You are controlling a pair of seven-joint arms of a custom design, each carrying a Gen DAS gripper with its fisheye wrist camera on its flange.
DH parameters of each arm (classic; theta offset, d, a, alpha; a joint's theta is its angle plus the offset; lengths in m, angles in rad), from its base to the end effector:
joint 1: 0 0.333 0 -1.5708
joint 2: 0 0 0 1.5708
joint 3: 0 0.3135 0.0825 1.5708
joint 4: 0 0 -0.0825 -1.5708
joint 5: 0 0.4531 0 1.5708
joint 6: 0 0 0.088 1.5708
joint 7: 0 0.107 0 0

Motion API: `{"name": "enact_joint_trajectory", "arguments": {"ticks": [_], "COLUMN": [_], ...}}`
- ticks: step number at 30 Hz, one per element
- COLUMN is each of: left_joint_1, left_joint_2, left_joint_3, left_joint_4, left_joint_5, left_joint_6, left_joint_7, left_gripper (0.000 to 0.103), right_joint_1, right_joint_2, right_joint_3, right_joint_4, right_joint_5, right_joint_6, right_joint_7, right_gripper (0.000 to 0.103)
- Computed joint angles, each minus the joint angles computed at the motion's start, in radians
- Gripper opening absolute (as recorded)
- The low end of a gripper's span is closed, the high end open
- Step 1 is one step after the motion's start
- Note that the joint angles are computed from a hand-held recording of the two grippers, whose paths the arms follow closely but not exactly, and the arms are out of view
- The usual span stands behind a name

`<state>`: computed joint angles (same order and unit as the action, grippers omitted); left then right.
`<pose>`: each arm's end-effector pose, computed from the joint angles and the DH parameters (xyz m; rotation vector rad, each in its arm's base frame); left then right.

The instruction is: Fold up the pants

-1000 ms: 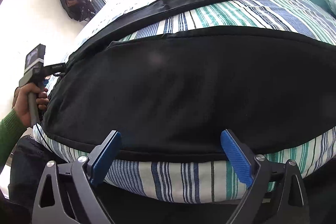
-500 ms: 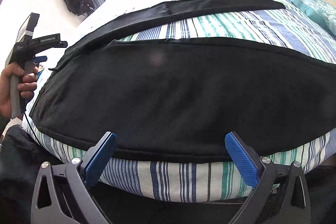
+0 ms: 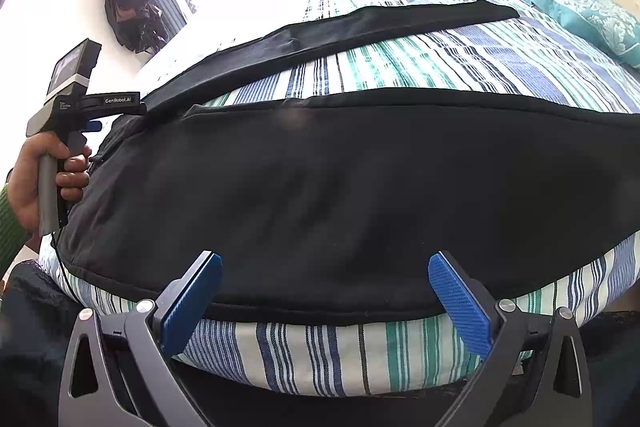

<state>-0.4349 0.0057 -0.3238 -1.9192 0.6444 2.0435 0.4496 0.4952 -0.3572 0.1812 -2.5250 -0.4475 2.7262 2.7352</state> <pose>0.4887 -0.4172 0.4810 -1.8992 1.7257 -0.2694 0.3947 0.3370 0.4179 -1.6899 1.9055 -0.3645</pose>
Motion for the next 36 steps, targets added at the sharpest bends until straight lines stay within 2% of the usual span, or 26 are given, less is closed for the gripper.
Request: {"name": "enact_joint_trajectory", "arguments": {"ticks": [7,11,13,15,16,18,20,23,25,26,29,32,34,35,36], "left_joint_1": [0.013,0.033,0.044,0.059,0.062,0.063,0.066,0.072,0.076,0.077,0.074,0.074,0.075,0.076,0.076], "left_joint_2": [0.050,0.102,0.128,0.090,0.076,0.064,0.055,0.046,0.038,0.038,0.043,0.043,0.043,0.043,0.044], "left_joint_3": [0.018,0.042,0.051,0.060,0.061,0.058,0.057,0.056,0.056,0.055,0.052,0.052,0.053,0.053,0.053], "left_joint_4": [0.054,0.081,0.075,-0.007,-0.031,-0.053,-0.073,-0.092,-0.108,-0.110,-0.108,-0.113,-0.117,-0.116,-0.116], "left_joint_5": [0.017,0.014,-0.007,0.005,0.018,0.050,0.066,0.079,0.090,0.096,0.128,0.147,0.152,0.153,0.154], "left_joint_6": [0.011,0.007,0.005,0.124,0.155,0.178,0.205,0.237,0.259,0.262,0.255,0.260,0.267,0.268,0.267], "left_joint_7": [-0.031,-0.080,-0.073,-0.118,-0.138,-0.166,-0.190,-0.214,-0.229,-0.235,-0.258,-0.273,-0.279,-0.280,-0.280], "left_gripper": [0.102,0.102,0.103,0.103,0.103,0.103,0.103,0.103,0.102,0.102,0.102,0.102,0.102,0.102,0.102], "right_joint_1": [-0.002,-0.042,-0.070,-0.090,-0.103,-0.104,-0.126,-0.200,-0.267,-0.291,-0.346,-0.390,-0.382,-0.383,-0.409], "right_joint_2": [0.000,0.010,0.025,0.057,0.081,0.158,0.260,0.449,0.575,0.636,0.784,0.869,0.901,0.917,0.918], "right_joint_3": [-0.013,-0.054,-0.095,-0.162,-0.194,-0.275,-0.330,-0.356,-0.350,-0.352,-0.357,-0.338,-0.355,-0.356,-0.325], "right_joint_4": [-0.005,0.006,0.023,0.052,0.077,0.155,0.267,0.485,0.639,0.714,0.891,0.969,1.003,1.038,1.044], "right_joint_5": [0.008,0.008,0.022,0.076,0.105,0.219,0.322,0.498,0.565,0.567,0.562,0.568,0.501,0.465,0.463], "right_joint_6": [0.025,0.068,0.098,0.146,0.161,0.163,0.142,0.086,0.033,0.007,-0.046,-0.025,-0.010,-0.051,-0.051], "right_joint_7": [-0.007,-0.045,-0.087,-0.166,-0.213,-0.358,-0.488,-0.652,-0.663,-0.628,-0.500,-0.396,-0.334,-0.330,-0.363], "right_gripper": [0.102,0.102,0.102,0.102,0.102,0.102,0.102,0.097,0.090,0.084,0.079,0.073,0.050,0.021,0.018]}}
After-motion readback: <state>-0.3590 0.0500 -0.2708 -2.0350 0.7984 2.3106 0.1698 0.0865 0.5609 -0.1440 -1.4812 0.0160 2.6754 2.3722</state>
